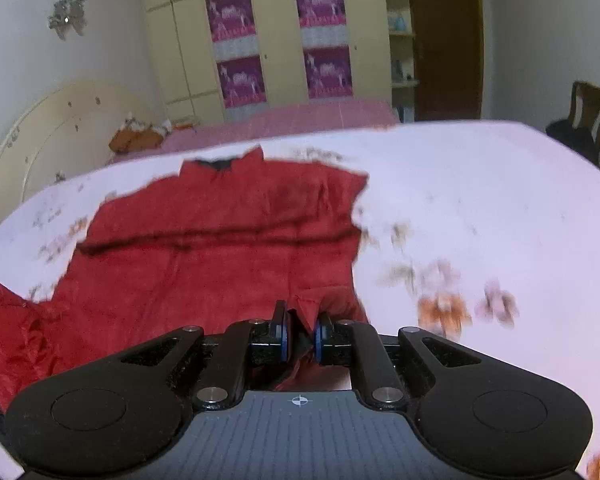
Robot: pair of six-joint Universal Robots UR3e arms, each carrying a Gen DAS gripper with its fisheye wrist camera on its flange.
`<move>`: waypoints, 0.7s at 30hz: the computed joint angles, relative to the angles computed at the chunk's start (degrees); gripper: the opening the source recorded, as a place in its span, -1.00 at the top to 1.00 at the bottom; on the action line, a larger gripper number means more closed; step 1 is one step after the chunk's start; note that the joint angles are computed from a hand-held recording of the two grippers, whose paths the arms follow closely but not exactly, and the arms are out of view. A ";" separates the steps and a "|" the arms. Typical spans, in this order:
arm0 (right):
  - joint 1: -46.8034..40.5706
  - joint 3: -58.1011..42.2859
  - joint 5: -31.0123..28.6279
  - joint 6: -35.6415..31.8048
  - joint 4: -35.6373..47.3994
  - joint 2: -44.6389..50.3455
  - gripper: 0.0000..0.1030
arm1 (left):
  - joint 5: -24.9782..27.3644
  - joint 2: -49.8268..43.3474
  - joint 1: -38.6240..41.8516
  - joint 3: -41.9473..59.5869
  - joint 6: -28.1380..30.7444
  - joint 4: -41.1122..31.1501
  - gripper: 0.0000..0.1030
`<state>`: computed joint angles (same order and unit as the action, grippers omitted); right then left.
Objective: Fold large clothes
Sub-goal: 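Grasp the jacket hem with both tools and lift it up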
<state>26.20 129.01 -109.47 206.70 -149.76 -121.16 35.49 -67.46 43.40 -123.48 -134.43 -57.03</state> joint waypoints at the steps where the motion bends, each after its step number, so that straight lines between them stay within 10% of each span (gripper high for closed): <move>1: -1.57 -0.21 1.03 -1.16 -1.28 0.45 0.78 | 0.12 -2.30 -1.36 0.85 -3.05 4.29 0.81; 11: -17.61 -8.09 13.44 -10.02 -16.19 15.13 0.78 | 8.30 -29.16 -16.05 19.62 -29.69 34.09 0.81; 21: -24.61 -27.75 17.91 -11.48 -23.97 39.45 0.78 | 24.20 -54.84 -28.41 52.64 -43.37 37.77 0.81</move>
